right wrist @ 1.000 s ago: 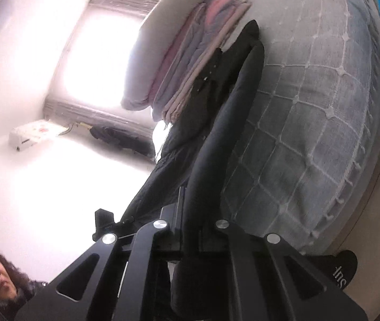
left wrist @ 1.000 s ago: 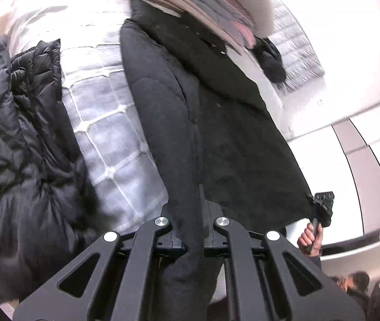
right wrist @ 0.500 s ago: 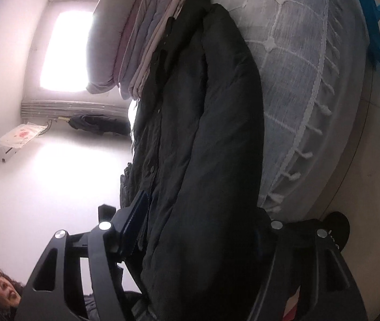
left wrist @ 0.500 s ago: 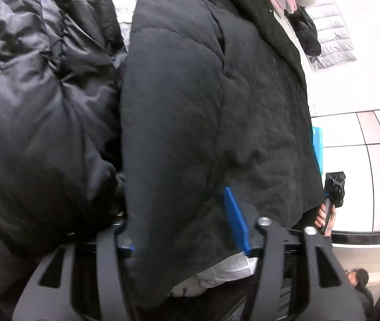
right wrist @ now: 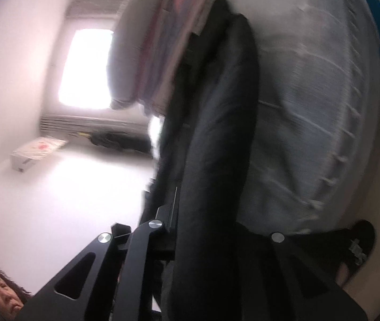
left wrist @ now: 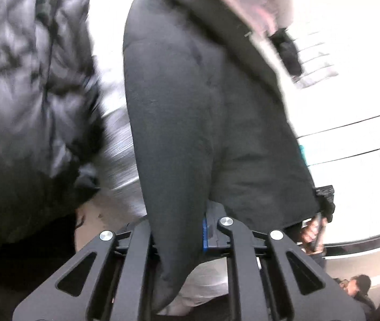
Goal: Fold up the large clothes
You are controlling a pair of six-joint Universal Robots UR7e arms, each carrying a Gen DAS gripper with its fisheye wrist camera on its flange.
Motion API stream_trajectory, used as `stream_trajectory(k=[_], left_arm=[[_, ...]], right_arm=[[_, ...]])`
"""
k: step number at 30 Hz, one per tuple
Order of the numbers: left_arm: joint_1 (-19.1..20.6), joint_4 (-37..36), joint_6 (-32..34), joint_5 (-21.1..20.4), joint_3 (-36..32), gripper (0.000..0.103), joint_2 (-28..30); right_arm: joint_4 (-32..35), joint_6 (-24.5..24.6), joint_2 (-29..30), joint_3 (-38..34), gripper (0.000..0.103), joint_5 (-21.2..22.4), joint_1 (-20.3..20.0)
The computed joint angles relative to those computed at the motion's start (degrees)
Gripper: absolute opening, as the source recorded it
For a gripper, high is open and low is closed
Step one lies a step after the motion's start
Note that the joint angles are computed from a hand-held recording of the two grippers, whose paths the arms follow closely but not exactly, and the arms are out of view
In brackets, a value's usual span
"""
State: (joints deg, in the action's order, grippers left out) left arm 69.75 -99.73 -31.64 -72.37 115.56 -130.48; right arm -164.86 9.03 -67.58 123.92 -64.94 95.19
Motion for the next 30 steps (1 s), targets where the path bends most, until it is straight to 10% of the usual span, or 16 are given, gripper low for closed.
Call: stream_trajectory(k=[10, 14, 18, 20, 25, 27, 30], left_arm=[[-26.89, 14.43, -13.79, 8.08, -7.81, 0.007, -6.65], [-17.71, 20.26, -9.51, -1.44, -6.82, 0.023, -5.30], [1.29, 16.95, -2.58, -9.26, -2.22, 0.034, -2.31], [6.72, 13.22, -0.94, -11.66, -0.31, 0.038, -1.66], [3.80, 11.19, -2.89, -10.33, 1.56, 0.044, -1.55], [1.79, 10.12, -3.65, -8.65, 2.19, 0.044, -2.59], [0.35, 8.57, -3.78, -6.62, 3.25, 0.011, -4.35]], right_arm=[[-5.63, 0.31, -11.64, 6.62, 0.009, 5.71, 1.34], [1.71, -0.99, -17.19, 10.17, 0.013, 1.44, -0.88], [4.33, -1.49, -17.62, 13.36, 0.054, 2.22, -6.94], [3.33, -1.67, -16.64, 14.21, 0.056, 4.40, -8.88], [2.08, -1.68, -13.94, 12.79, 0.056, 4.03, -8.37], [1.61, -1.81, -13.52, 12.65, 0.035, 3.62, -7.87], [0.01, -0.89, -12.77, 13.18, 0.011, 1.48, -7.45]])
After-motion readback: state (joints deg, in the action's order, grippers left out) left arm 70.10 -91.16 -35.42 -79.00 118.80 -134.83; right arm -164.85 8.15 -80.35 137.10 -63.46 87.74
